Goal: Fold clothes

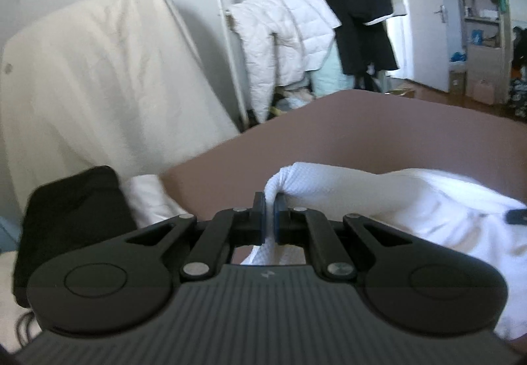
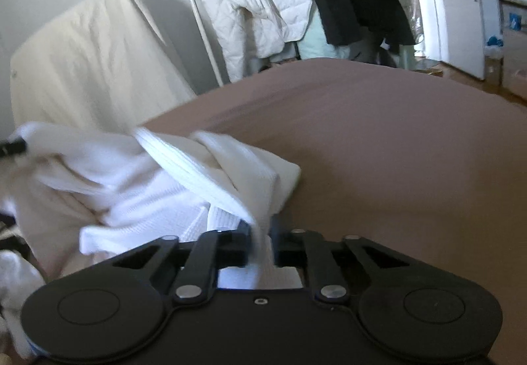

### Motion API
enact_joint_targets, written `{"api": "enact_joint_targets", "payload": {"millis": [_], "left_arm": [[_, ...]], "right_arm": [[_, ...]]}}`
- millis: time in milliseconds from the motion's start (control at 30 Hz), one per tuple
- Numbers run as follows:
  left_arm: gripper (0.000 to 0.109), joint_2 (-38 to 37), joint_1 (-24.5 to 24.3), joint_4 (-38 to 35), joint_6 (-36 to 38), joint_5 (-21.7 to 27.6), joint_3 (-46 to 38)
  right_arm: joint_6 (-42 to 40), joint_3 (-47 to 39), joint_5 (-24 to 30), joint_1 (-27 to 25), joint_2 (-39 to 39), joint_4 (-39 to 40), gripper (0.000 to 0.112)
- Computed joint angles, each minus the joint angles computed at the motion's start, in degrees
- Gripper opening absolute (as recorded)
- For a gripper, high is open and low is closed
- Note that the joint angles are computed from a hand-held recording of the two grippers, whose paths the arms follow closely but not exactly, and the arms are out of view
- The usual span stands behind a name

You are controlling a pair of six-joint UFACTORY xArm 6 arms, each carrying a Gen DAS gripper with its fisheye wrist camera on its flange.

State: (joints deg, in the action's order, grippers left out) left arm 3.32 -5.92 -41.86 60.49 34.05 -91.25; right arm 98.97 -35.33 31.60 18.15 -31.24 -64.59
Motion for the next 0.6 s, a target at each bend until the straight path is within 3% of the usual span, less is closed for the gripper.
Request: {"api": "enact_joint_targets", "payload": {"millis": [67, 133, 200, 267, 300, 333, 467, 533, 600], "left_arm": [[0.005, 0.16, -0.42, 0.1, 1.54, -3.25, 0.68], [0.005, 0.6, -0.16, 0.36, 0.69, -1.94, 0.26], [0.005, 1.19, 0.05, 0.89, -0.41, -0.67, -0.35], [0.005, 2.35, -0.08, 2.87, -2.37, -0.55, -1.5], [0.005, 2.54, -0.48, 2.93, -1.34, -2.72, -1.18], [0.005, 2.74, -0.84, 2.93, -0.33, -4.91, -0.92], [0.005, 4.18, 0.05, 6.03, -5.25, -10.45, -2.71], [0.005, 6.57, 1.9, 8.39, -10.67, -9.52, -6.67], [0.005, 9.07, 3.29, 9.81, -12.93, -11.85, -9.75]], "right_arm": [[-2.34, -0.32, 2.21, 1.38, 0.47, 2.37, 0.009], [-4.34, -0.54, 4.01, 2.6, 0.74, 5.11, 0.014], [-6.8, -0.07, 3.3, 2.62, 0.58, 11.32, 0.046], [-8.1, -0.24, 3.69, 2.64, 1.29, 13.55, 0.043], [-8.81, -0.67, 4.91, 2.98, 1.81, 13.14, 0.016], [-9.72, -1.25, 6.54, 3.45, 2.39, 12.23, 0.0], [-9.85, -4.8, 17.4, 4.29, 3.52, 8.08, 0.002], [-8.96, -6.13, 19.54, 2.45, 1.29, 6.43, 0.002], [-10.34, -8.53, 20.74, 0.27, -0.11, 5.24, 0.002]]}}
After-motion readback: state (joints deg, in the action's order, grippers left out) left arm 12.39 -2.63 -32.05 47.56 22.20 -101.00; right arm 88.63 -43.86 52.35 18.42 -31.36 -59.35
